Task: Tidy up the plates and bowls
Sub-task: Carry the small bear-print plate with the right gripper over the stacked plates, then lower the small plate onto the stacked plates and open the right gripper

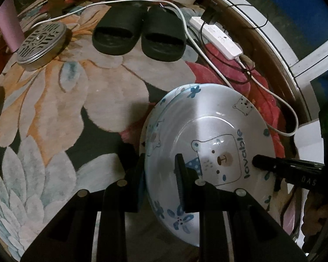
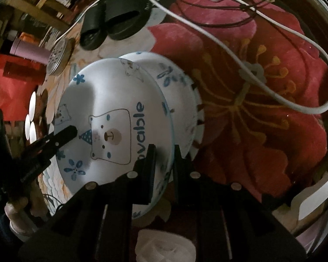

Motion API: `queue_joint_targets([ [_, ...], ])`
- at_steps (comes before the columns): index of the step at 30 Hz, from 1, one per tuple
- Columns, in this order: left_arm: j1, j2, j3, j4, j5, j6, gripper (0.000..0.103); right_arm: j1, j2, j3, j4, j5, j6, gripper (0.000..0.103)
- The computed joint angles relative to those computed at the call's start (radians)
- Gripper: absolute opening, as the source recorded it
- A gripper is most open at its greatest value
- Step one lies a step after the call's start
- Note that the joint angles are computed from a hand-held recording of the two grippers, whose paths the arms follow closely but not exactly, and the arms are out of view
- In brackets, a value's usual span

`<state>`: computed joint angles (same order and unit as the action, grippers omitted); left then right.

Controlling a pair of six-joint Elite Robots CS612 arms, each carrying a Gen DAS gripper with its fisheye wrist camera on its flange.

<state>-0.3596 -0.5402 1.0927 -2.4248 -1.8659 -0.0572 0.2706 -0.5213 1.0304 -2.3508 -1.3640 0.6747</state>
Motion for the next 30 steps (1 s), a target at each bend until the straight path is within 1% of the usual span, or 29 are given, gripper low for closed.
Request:
queue_joint_targets([
  [5,-0.014,0.013,-0.018,0.021,0.033,0.000,0.024,-0.008,0.002,0.011,-0.013,-0.007,0.010,0.015],
  [10,-0.018,0.024,-0.033,0.043,0.040,-0.013,0.024,-0.010,0.007,0.006,-0.019,-0.026,-0.003,0.015],
  [11,-0.019,0.027,-0.037,0.050,0.042,-0.015,0.024,-0.010,0.008,0.003,-0.017,-0.034,-0.009,0.015],
  [13,-0.021,0.030,-0.042,0.063,0.044,-0.018,0.024,-0.005,0.014,-0.015,0.007,-0.072,-0.042,0.015],
  [16,-0.019,0.038,-0.055,0.093,0.020,-0.026,0.028,-0.001,0.021,-0.028,0.034,-0.091,-0.049,0.016],
  [18,-0.017,0.040,-0.058,0.099,-0.005,-0.034,0.038,-0.001,0.018,-0.019,0.018,-0.092,-0.053,0.017],
  [20,-0.016,0.042,-0.062,0.105,-0.016,-0.036,0.041,0.001,0.020,-0.024,0.027,-0.100,-0.065,0.017],
  [21,-0.015,0.042,-0.064,0.109,-0.027,-0.035,0.046,0.001,0.021,-0.026,0.029,-0.102,-0.069,0.017],
  [22,-0.012,0.045,-0.070,0.117,-0.049,-0.038,0.049,0.000,0.021,-0.027,0.029,-0.102,-0.068,0.017],
  [24,-0.005,0.050,-0.078,0.130,-0.096,-0.050,0.065,0.000,0.024,-0.031,0.026,-0.101,-0.063,0.018],
  [25,-0.002,0.054,-0.085,0.141,-0.127,-0.061,0.069,0.000,0.025,-0.032,0.026,-0.101,-0.066,0.018],
  [26,0.001,0.056,-0.089,0.148,-0.150,-0.068,0.078,0.000,0.026,-0.034,0.026,-0.100,-0.068,0.019],
  [27,0.003,0.057,-0.092,0.154,-0.173,-0.079,0.086,-0.001,0.027,-0.035,0.022,-0.092,-0.067,0.023],
  [28,0.005,0.058,-0.094,0.155,-0.194,-0.093,0.090,-0.001,0.027,-0.034,0.016,-0.085,-0.066,0.025],
  [29,0.006,0.059,-0.095,0.151,-0.208,-0.107,0.097,-0.001,0.027,-0.032,0.007,-0.079,-0.065,0.036],
  [30,0.008,0.059,-0.094,0.144,-0.220,-0.127,0.101,0.001,0.026,-0.031,-0.001,-0.082,-0.066,0.051],
])
